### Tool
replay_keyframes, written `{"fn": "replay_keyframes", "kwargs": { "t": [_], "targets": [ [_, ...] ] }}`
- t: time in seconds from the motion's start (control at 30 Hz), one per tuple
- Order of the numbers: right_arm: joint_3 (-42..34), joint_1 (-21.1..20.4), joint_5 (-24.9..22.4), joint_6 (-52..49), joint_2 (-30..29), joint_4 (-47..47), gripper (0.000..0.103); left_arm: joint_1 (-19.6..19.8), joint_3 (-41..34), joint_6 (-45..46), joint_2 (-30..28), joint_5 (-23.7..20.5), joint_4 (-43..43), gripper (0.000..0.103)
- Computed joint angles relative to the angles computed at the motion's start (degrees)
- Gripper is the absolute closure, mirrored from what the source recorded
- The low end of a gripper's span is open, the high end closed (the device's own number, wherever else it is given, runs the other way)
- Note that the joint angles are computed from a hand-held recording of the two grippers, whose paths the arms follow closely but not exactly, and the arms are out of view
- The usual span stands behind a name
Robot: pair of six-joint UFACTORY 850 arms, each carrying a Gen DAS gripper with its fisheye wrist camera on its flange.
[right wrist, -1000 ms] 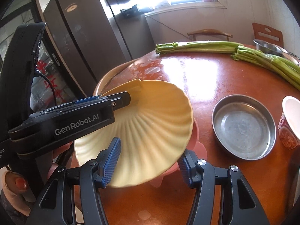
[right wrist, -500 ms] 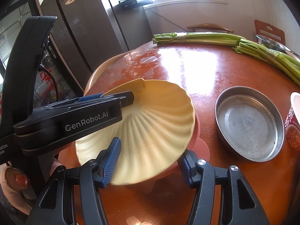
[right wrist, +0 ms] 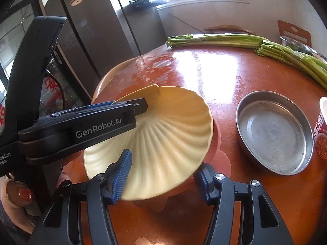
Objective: Organize plates and bowls
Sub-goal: 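Carry the yellow plate over the pink plate and lower it on top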
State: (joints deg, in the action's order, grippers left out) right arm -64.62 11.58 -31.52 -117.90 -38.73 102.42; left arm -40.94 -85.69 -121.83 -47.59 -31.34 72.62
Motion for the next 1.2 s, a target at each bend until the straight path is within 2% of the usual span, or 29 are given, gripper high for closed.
{"fn": "replay_keyframes", "kwargs": {
  "t": [0.3, 0.43, 0.57, 0.9, 1.2],
  "targets": [
    [1.54, 2.05, 4.78, -13.38, 0.83, 10.77, 0.043, 0.30, -0.16, -0.36, -0.34, 0.31, 0.75, 0.053],
    [3.22, 3.34, 6.74, -27.67, 1.52, 22.83, 0.043, 0.39, -0.13, -0.73, -0.39, 0.68, 1.12, 0.053],
    [4.18, 3.55, 6.80, -33.50, 2.12, 28.01, 0.042, 0.29, 0.37, -1.65, -0.01, 0.37, 1.71, 0.053],
    [4.36, 1.88, 5.05, -25.30, 2.75, 20.51, 0.042, 0.14, 1.77, -3.98, 1.15, -0.30, 3.02, 0.053],
    [6.15, 2.04, 4.47, -28.82, 4.11, 23.31, 0.042, -0.58, 2.68, -3.99, 1.94, -1.15, 1.96, 0.052]
  ]
}}
